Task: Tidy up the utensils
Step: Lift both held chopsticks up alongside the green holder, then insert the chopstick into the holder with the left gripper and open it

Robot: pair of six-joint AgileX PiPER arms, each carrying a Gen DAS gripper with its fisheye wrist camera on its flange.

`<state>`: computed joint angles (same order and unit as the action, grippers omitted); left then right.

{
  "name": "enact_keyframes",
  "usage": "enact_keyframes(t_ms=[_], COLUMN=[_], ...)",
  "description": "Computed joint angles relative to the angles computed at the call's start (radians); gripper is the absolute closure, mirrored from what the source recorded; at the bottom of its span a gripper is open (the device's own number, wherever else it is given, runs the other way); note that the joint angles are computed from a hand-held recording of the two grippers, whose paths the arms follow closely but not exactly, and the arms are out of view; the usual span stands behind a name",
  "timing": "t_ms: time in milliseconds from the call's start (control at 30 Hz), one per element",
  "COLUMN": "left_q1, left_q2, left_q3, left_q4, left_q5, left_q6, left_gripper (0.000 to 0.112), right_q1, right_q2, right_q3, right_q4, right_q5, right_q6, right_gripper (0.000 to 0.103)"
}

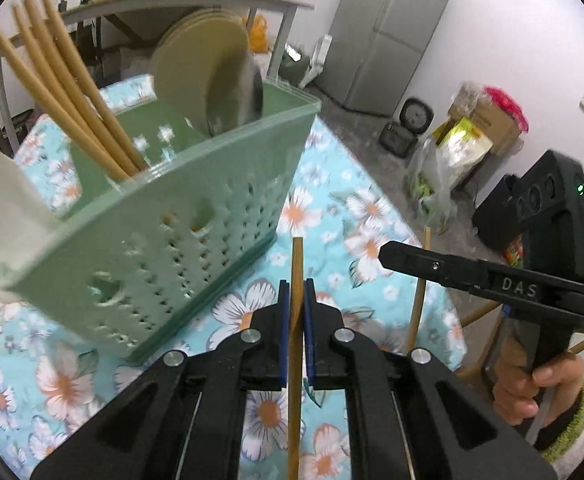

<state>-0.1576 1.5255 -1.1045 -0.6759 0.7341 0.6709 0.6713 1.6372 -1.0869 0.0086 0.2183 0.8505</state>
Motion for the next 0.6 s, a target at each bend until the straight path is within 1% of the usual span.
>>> enact_keyframes(t_ms=[133, 300, 400, 500, 600], left_q1=[0.053, 0.128, 0.175, 0.254, 0.306], left_q2=[-0.072, -0.154, -0.192, -0.22, -0.234], left_q3=[0.008, 0.012, 0.003, -0.036, -0.079], left_q4=[-0.037, -0.073, -0.1, -0.154, -0.208], left_q5=[0.043, 0.086, 0.111, 0.168, 0.205], left_q6=[0.036, 0.062, 0.072, 0.1, 0.125], left_gripper=[0.107, 0.107, 0.107, 0.107, 0.107], right_q1=[0.02, 0.021, 0.024, 0.02, 0.017], right_q2=[-0.038, -0.088, -0.113, -0.116, -0.119], right_q3=[-0.012, 0.015, 0.02, 0.013, 0.015], right_q4=[-0.164, -0.227, -0.271, -0.283, -0.286], right_q5=[0.012, -0.009, -0.006, -0.004, -0.009], right_q6=[0.149, 0.196, 0.231, 0.239, 0.244], right_gripper=[0.099, 0.099, 0.099, 0.099, 0.099])
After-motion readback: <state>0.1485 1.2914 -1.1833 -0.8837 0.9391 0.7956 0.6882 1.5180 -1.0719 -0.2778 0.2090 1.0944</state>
